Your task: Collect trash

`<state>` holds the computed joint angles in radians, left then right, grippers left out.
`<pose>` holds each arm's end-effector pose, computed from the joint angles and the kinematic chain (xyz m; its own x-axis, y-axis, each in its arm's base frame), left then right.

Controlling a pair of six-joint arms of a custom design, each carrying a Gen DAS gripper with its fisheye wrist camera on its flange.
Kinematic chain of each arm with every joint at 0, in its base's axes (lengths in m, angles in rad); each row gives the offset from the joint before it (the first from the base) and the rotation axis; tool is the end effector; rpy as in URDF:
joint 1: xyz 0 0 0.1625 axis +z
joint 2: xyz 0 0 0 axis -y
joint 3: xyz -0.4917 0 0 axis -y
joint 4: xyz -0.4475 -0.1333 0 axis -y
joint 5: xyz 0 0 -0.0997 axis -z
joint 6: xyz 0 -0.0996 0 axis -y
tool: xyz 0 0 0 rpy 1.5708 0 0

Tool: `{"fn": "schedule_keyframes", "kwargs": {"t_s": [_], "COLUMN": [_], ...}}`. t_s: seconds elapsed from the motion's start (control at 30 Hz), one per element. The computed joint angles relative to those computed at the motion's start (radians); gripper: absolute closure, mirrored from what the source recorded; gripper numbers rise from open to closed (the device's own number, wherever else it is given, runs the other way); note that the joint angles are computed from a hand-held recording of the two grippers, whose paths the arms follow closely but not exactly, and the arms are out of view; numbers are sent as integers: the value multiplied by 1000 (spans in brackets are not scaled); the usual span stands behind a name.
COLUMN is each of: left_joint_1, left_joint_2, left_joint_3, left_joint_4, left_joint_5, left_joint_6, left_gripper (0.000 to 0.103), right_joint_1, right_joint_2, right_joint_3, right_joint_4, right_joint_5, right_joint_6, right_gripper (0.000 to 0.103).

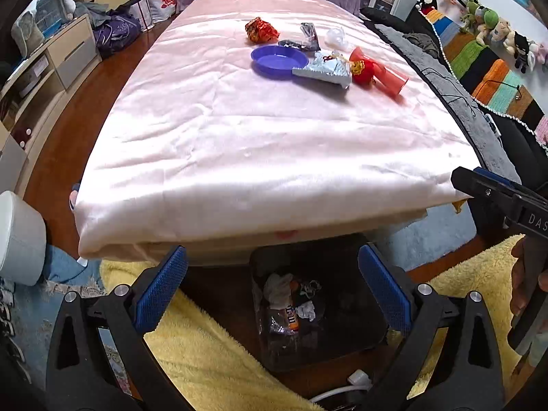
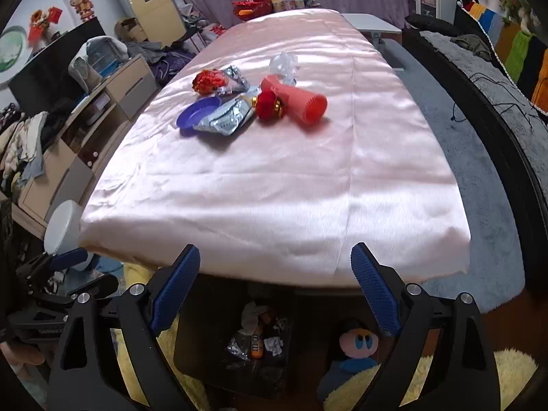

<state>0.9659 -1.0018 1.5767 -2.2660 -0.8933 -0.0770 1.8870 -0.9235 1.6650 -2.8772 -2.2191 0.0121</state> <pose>-0.2648 -0.7272 0.2683 -0.7251 0.3173 -0.6112 0.5103 0.8435 -0.1675 0.3038 -0.6931 0.2388 -0.8612 0.0691 0.5035 -0.2522 0.8020 -0.5415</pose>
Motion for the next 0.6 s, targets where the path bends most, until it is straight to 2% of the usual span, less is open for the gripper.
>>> {"fn": "schedule_keyframes", "kwargs": {"t_s": [0.17,0.33,0.6], "left_joint_1": [4,12,25], "left_joint_2": [46,95,183], "left_joint_3": [-74,-142,-278], "left_joint_4": [11,23,21], "left_joint_5": [-2,-13,2], "left_joint_6": [16,38,73], "left_gripper": [8,8,8], "right_joint_1": [-19,-36,-60], "right_joint_2": [18,36,94], "right_joint_3": [-58,-106,-218], "right_joint_4": [13,42,56], "right_joint_5": [-37,-44,-60], "right_joint_6": [-18,-42,-128], "right_gripper": [10,10,10]}}
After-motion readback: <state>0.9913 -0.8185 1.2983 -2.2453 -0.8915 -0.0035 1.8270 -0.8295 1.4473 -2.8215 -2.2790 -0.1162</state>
